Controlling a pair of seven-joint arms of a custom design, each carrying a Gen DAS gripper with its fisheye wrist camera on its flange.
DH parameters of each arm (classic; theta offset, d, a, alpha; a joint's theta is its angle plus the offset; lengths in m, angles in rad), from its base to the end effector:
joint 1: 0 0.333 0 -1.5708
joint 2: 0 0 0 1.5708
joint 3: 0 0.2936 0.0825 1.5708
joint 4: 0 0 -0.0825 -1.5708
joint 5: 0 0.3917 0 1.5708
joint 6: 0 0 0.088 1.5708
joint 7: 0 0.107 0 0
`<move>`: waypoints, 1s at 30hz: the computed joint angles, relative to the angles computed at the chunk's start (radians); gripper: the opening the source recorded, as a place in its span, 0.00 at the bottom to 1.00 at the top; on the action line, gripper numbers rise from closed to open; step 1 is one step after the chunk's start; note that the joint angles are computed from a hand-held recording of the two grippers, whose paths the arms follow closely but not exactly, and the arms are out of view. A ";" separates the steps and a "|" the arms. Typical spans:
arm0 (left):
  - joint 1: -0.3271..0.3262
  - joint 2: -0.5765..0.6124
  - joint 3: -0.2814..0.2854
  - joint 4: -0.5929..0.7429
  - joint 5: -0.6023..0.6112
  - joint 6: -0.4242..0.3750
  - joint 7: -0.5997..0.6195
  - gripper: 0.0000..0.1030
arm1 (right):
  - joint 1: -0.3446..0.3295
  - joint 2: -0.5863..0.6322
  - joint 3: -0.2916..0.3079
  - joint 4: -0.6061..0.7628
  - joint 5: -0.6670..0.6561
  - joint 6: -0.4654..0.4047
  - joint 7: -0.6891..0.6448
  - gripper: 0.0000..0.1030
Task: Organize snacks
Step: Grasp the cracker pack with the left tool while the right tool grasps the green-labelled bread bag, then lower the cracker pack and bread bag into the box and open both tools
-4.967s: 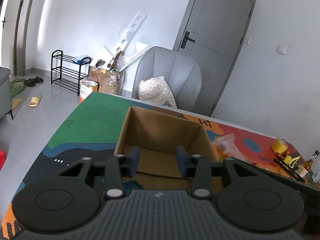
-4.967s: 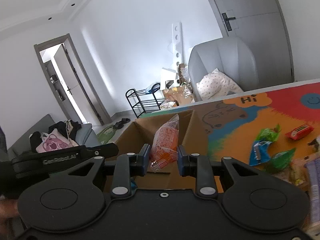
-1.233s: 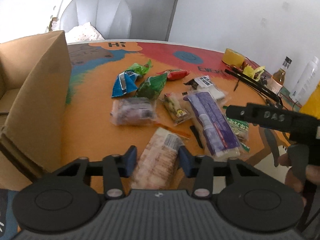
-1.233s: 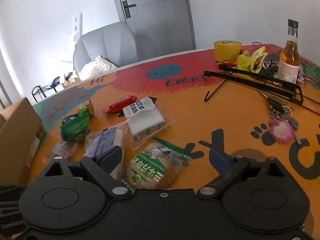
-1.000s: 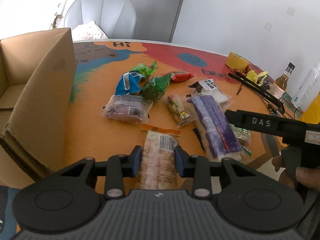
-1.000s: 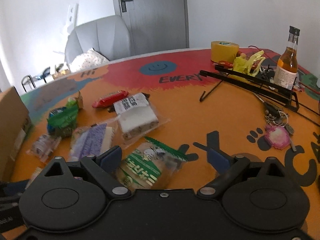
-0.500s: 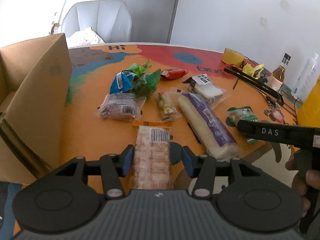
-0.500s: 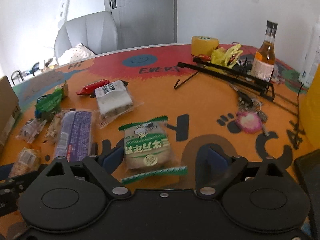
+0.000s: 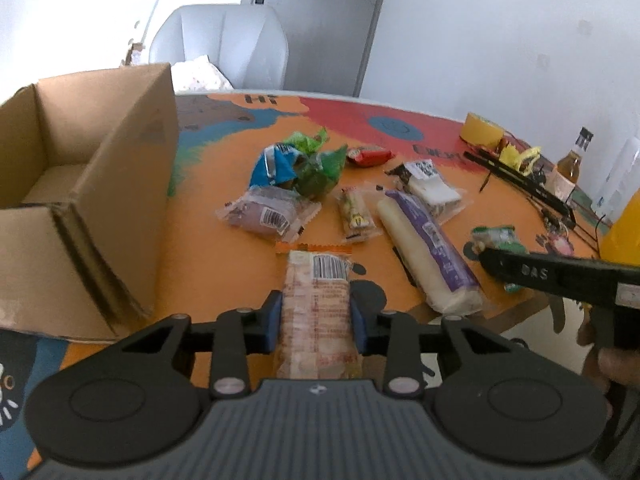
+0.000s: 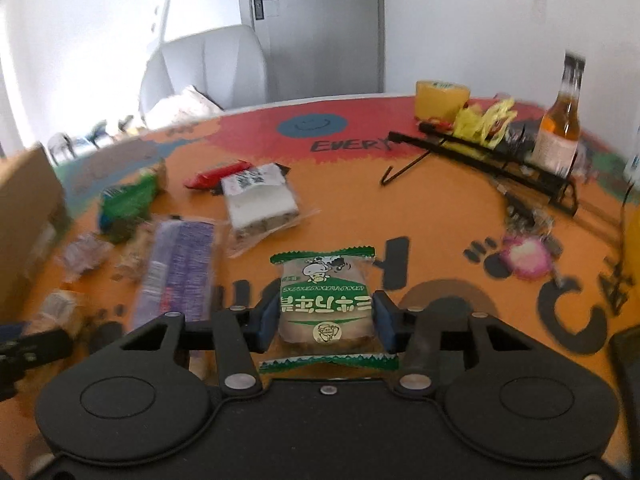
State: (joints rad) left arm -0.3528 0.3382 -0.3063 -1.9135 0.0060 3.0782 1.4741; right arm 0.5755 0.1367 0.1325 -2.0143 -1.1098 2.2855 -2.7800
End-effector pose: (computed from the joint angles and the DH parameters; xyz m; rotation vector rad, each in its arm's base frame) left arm 0.5393 -0.3958 0.4019 -1.3483 2.2912 -1.1400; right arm 0.4727 0.3752 0.3837 -1.2407 2.1230 -0.8779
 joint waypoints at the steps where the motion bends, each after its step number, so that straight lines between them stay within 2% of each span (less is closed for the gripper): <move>1: 0.000 -0.006 0.001 -0.006 0.000 0.009 -0.003 0.33 | 0.002 -0.014 0.000 -0.016 -0.015 0.012 0.025 0.45; 6: 0.036 -0.030 -0.043 -0.031 -0.024 0.049 0.025 0.33 | 0.009 -0.055 0.019 -0.046 -0.064 -0.007 0.093 0.45; 12: 0.095 -0.065 -0.111 -0.069 -0.070 0.093 0.071 0.33 | 0.013 -0.084 0.047 -0.049 -0.102 -0.043 0.111 0.45; 19: 0.115 -0.117 -0.125 -0.111 -0.087 0.142 0.075 0.33 | 0.020 -0.092 0.066 -0.028 -0.163 -0.057 0.120 0.45; 21: 0.146 -0.130 -0.154 -0.122 -0.092 0.154 0.084 0.33 | 0.024 -0.088 0.069 -0.017 -0.176 -0.064 0.121 0.45; 30: 0.233 -0.182 -0.217 -0.160 -0.095 0.184 0.084 0.33 | 0.045 -0.056 0.067 0.043 -0.213 -0.063 0.114 0.45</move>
State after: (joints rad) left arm -0.1201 0.1564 -0.5234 -2.0732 -0.0894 3.2617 1.5586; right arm 0.6203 0.0810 0.1994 -1.9716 -1.3229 2.2224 -2.6656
